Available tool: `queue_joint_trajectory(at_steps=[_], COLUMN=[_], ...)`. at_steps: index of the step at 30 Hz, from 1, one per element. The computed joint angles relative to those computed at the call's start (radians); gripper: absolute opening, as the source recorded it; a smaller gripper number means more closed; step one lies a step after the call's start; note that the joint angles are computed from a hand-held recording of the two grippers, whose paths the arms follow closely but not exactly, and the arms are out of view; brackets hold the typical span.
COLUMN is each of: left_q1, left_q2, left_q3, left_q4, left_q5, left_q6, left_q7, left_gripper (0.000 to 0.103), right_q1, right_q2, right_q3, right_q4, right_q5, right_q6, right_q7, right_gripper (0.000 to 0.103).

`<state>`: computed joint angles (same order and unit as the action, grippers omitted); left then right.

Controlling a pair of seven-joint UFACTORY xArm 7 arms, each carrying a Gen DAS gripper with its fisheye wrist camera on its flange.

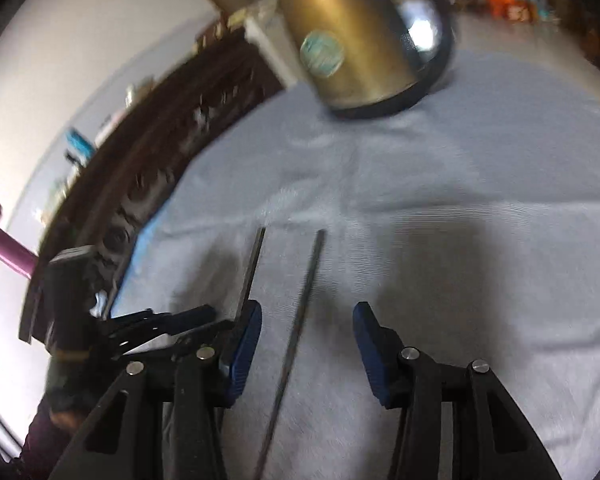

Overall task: Organize utensils
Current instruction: 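Close the left tool on a dark chopstick while the right tool grasps another chopstick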

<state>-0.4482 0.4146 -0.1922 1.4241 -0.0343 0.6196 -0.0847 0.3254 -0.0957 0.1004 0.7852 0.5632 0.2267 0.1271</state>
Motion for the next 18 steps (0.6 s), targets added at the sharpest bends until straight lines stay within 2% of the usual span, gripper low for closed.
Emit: queue_joint_trajectory(at_steps=[1,3,8,10,11,12,14,18], left_q1=[0.01,0.037,0.08,0.085,0.083,0.08,0.067,0.037], left_q2=[-0.008,-0.022,-0.044,-0.048,-0.047,-0.041,-0.022,0.037], left_q3=[-0.003,-0.008,-0.015,-0.014,-0.012,-0.009,0.0,0.011], left_q4=[-0.007,-0.015,-0.02,-0.016,-0.01,0.0,0.03,0.117], left_q5=[-0.01,-0.042,-0.108,-0.123,-0.123,-0.121,-0.103,-0.066], left_q6=[0.007,0.021,0.033,0.035,0.04,0.044,0.061,0.116], left_q7=[0.01,0.034,0.088,0.097,0.095,0.09,0.068,0.019], left_gripper=[0.038,0.037,0.038,0.038,0.038,0.038,0.038,0.038], right_q1=[-0.035,-0.038,-0.027,-0.015,-0.008,0.003,0.003,0.003], right_q2=[0.051,0.129,0.269,0.301,0.31,0.321,0.331,0.308], right_q3=[0.022,0.009,0.003,0.0,-0.004,-0.009,-0.002,-0.001], right_q4=[0.062,0.153,0.336,0.391,0.409,0.432,0.451,0.425], right_q5=[-0.043,-0.189,-0.464,-0.54,-0.578,-0.623,-0.643,-0.677], right_q6=[0.063,0.157,0.324,0.382,0.404,0.437,0.459,0.467], right_q7=[0.029,0.146,0.371,0.424,0.454,0.487,0.496,0.519], right_gripper=[0.039,0.033,0.029,0.022,0.014,0.013,0.009,0.008])
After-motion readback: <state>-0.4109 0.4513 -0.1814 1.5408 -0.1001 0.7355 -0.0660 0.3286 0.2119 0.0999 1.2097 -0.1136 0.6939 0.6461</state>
